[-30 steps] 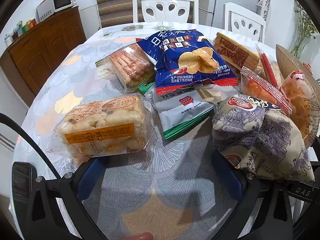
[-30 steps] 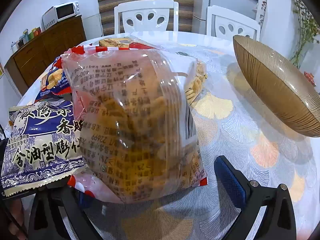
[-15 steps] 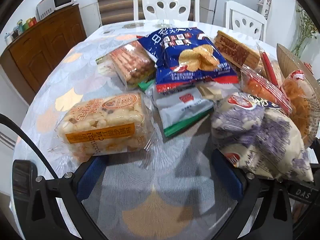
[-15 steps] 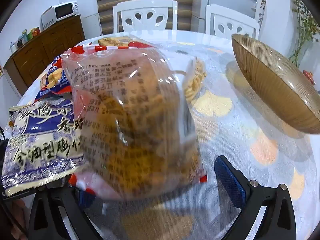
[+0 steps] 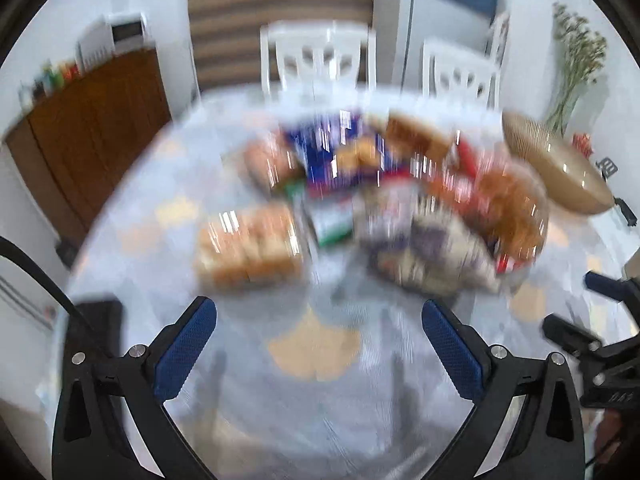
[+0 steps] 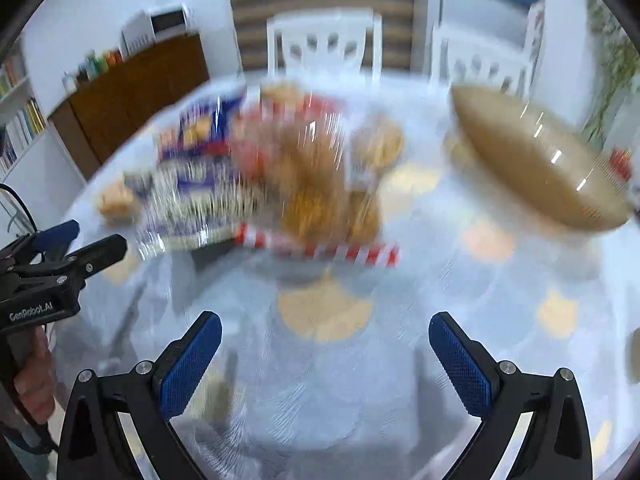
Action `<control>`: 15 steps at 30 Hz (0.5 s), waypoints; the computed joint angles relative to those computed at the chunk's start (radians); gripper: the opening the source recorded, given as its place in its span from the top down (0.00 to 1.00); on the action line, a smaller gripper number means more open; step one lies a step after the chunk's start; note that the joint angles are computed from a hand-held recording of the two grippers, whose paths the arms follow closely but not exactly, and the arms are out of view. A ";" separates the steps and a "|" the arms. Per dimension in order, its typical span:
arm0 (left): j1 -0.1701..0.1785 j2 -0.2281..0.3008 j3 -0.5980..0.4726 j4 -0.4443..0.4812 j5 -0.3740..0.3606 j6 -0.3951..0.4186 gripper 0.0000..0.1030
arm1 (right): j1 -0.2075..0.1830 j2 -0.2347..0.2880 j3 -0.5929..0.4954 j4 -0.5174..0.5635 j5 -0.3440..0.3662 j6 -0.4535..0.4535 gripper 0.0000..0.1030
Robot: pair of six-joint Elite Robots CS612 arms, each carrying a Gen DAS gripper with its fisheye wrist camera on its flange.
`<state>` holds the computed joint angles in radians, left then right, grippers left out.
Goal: Organize snacks
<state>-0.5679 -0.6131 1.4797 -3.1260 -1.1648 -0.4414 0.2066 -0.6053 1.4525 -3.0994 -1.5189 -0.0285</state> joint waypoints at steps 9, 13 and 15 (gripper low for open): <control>0.017 0.052 -0.052 -0.052 -0.032 0.057 0.01 | -0.001 0.095 -0.146 -0.070 -0.022 0.026 0.00; 0.022 0.056 -0.051 -0.083 -0.048 0.034 0.01 | -0.011 0.094 -0.139 -0.075 0.023 0.031 0.00; 0.026 0.059 -0.057 -0.073 -0.056 0.023 0.01 | -0.013 0.098 -0.147 -0.053 0.031 0.038 0.00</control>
<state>-0.5423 -0.5541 1.4231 -3.1990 -1.2204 -0.4189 0.1932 -0.5078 1.3052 -3.1521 -1.4884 0.0093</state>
